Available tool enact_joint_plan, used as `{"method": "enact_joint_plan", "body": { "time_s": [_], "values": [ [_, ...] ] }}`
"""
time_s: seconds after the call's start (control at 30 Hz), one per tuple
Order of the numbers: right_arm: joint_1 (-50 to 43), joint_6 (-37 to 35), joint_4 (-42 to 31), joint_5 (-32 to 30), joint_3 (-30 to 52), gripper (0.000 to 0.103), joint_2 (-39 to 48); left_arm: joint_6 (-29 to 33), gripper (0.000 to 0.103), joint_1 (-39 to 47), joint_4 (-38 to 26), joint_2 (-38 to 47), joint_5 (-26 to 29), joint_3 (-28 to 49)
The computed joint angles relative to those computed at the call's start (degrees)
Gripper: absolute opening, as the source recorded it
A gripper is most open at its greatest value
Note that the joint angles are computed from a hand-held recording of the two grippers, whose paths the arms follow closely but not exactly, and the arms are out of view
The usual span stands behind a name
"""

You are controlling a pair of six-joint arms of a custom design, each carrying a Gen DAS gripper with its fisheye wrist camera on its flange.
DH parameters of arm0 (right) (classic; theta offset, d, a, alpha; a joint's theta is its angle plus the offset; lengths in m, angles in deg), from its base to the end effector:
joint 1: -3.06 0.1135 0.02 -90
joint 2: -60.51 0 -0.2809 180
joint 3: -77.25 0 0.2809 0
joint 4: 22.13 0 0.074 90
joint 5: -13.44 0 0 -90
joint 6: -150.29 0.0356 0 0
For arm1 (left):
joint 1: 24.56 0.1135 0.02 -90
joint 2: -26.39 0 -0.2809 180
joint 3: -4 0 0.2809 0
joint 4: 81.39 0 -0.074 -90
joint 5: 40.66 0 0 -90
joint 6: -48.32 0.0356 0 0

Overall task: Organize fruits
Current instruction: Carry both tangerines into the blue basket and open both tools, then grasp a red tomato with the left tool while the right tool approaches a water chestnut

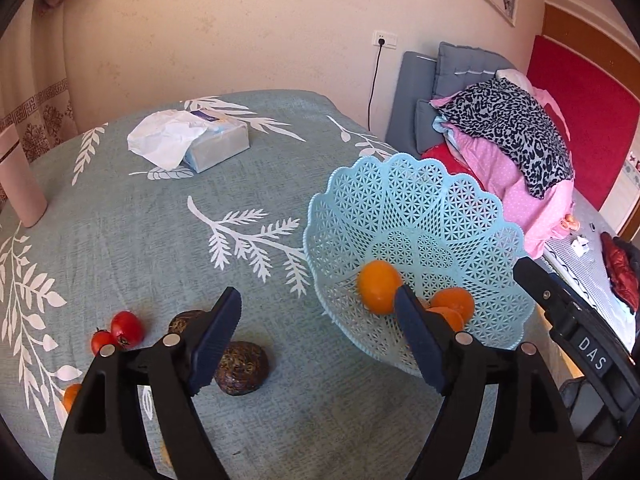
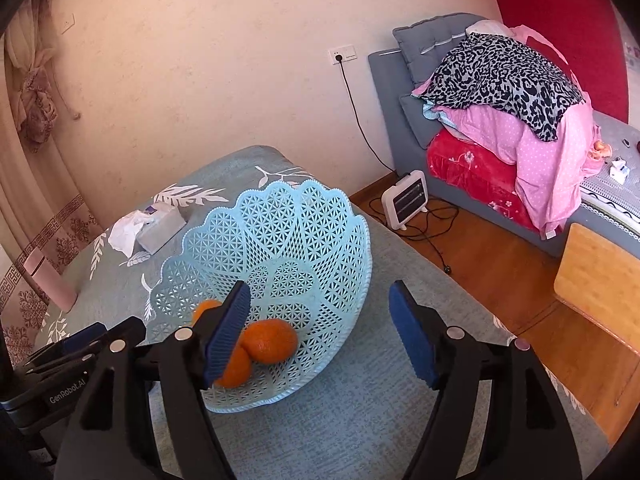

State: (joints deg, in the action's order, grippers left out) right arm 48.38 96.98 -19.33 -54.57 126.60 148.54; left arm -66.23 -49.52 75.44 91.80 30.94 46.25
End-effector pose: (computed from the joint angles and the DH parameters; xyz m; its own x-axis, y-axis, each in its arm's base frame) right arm 0.2319 0.2156 0.1560 -0.5969 0.1843 -0.7808 -0.1114 0.9448 0.3081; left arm 0.2185 -0.0893 0.1805 -0.6808 -0.1180 -0.7229 -0.0880 0.9930 -0.0792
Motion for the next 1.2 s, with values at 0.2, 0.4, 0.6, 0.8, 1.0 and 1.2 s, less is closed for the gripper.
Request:
{"method": "enact_joint_plan", "body": {
  "time_s": [0.2, 0.4, 0.6, 0.8, 1.0, 1.2],
  "values": [
    [0.9, -0.2, -0.1, 0.0, 0.2, 0.073, -0.1, 0.1, 0.089, -0.7, -2.6, -3.9, -4.8, -1.6],
    [2.9, -0.6, -0.2, 0.5, 0.6, 0.074, -0.3, 0.6, 0.089, 0.6, -5.2, -8.3, -5.7, -2.9],
    [5.4, -1.1, -0.3, 0.7, 1.4, 0.074, 0.7, 1.7, 0.090, 4.8, -8.5, -14.5, -4.2, -4.8],
    [7.7, -1.0, -0.6, 1.1, 1.8, 0.074, 0.9, 5.6, 0.090, 14.5, -12.9, -23.0, -0.3, -7.5],
    [9.7, 0.1, -1.4, 1.4, 2.7, 0.074, 1.5, 11.3, 0.090, 28.1, -15.7, -28.9, 6.4, -10.1],
    [11.4, 0.7, -2.3, 1.2, 4.3, 0.074, 2.4, 16.4, 0.090, 37.9, -14.0, -27.0, 12.5, -11.2]
  ]
}}
